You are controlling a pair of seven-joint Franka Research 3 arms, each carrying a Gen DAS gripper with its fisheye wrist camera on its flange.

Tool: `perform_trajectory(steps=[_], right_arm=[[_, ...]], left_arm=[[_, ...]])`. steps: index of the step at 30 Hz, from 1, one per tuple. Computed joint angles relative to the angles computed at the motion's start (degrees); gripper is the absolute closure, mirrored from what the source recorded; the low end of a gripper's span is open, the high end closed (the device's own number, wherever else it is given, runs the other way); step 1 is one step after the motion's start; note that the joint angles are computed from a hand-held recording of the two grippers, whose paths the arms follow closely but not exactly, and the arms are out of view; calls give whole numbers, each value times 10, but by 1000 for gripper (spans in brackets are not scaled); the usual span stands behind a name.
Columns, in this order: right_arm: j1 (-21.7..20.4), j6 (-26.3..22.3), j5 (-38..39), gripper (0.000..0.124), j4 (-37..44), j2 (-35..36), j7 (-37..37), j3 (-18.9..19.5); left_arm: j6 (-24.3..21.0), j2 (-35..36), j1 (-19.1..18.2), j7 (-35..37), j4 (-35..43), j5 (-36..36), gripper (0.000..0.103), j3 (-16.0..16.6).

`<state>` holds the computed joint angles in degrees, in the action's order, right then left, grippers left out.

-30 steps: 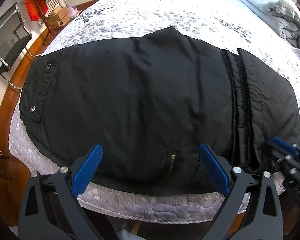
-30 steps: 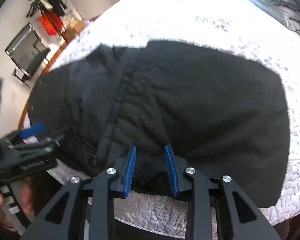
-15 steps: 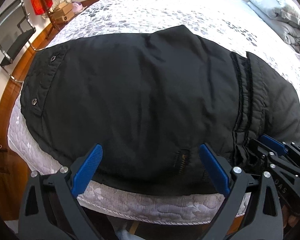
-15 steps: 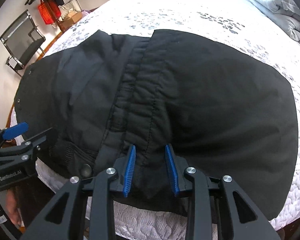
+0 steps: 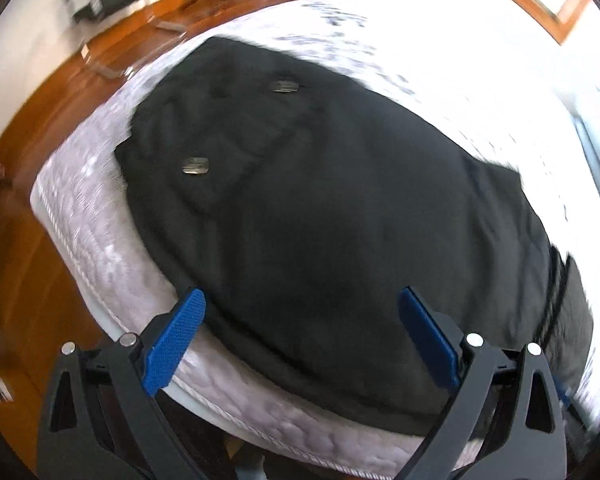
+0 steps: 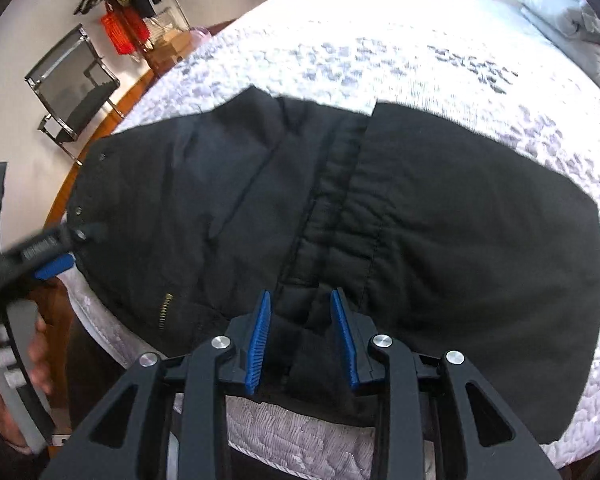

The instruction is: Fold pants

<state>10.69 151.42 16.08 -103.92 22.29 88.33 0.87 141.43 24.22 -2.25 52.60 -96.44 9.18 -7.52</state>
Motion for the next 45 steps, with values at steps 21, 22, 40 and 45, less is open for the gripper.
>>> perform_trajectory(steps=[21, 22, 40, 45], right_arm=[[44, -38, -127, 74, 35, 27, 64, -31], [44, -44, -128, 74, 38, 29, 64, -31], [56, -67, -167, 70, 59, 40, 97, -33], [53, -57, -162, 67, 50, 35, 93, -31]], left_arm=[[90, -3, 41, -106, -56, -37, 6, 19], [86, 4, 50, -91, -49, -49, 6, 9], [194, 47, 137, -19, -40, -207, 50, -73], [222, 40, 167, 45, -56, -267, 85, -112]])
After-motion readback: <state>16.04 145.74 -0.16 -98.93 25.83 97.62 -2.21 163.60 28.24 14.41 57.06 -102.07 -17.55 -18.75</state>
